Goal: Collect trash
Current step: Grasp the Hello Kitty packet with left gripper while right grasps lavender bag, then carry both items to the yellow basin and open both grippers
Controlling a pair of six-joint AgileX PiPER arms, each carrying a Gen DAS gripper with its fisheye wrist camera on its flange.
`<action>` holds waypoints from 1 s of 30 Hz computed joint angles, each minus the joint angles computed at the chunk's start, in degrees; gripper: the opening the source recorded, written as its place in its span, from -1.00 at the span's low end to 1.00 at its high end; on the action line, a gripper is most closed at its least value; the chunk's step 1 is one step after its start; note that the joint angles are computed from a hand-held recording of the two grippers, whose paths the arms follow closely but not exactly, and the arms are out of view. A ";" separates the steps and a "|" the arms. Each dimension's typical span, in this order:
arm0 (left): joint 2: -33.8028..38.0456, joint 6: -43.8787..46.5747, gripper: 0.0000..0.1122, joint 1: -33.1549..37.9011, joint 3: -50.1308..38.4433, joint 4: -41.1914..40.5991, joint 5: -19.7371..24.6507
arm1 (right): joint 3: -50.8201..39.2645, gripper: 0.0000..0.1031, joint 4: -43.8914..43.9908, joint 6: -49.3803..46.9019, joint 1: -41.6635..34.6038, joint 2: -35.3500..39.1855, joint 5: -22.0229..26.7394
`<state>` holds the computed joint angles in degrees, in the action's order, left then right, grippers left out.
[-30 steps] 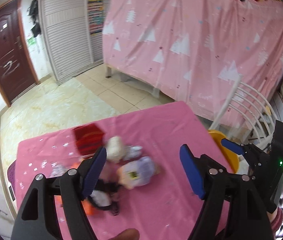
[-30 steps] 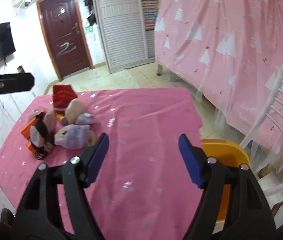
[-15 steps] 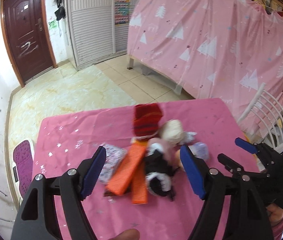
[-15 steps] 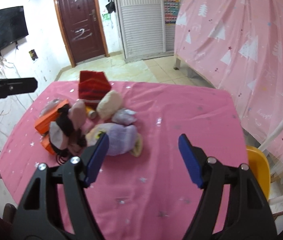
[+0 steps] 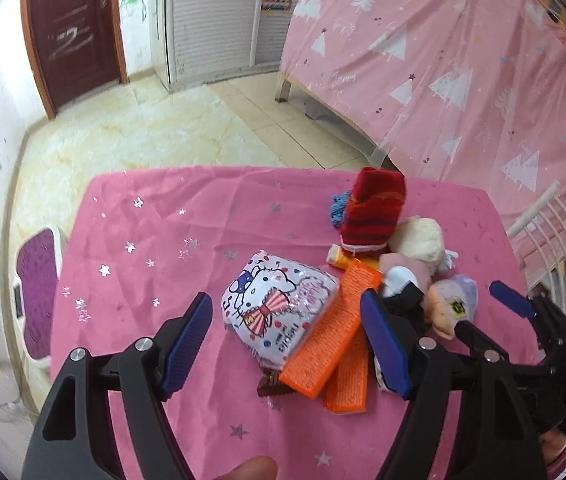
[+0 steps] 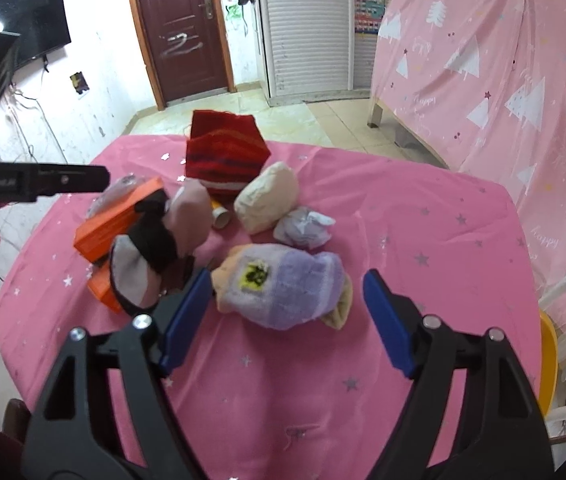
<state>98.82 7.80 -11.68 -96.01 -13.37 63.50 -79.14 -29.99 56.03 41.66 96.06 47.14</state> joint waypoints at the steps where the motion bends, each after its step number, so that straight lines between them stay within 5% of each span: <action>1: 1.08 -0.07 0.25 0.23 -0.65 -0.39 0.24 | -0.19 0.45 0.22 -0.16 -0.15 0.24 -0.01; 10: 5.05 1.69 0.13 3.37 0.10 -6.49 -1.18 | -1.88 0.45 2.32 -1.89 -0.99 3.04 -0.64; 13: 4.25 2.30 -0.17 3.57 1.04 -6.66 -1.82 | -2.31 0.16 2.24 -2.32 -1.09 3.59 -0.28; 20: 2.13 1.90 -0.53 2.95 3.75 -6.13 -3.97 | -1.68 -0.47 -1.32 0.76 0.72 3.15 0.57; 23: 0.40 2.02 -0.81 2.58 5.65 -5.05 -5.72 | -1.48 -0.61 -2.36 1.08 1.37 3.14 1.23; 30: -3.61 0.51 -0.91 2.80 7.97 -2.28 -7.57 | 0.03 -0.66 -6.98 5.68 3.26 1.02 1.66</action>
<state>95.21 8.32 -8.88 -88.04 -15.65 55.92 -79.12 -36.97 61.70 44.93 97.08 48.81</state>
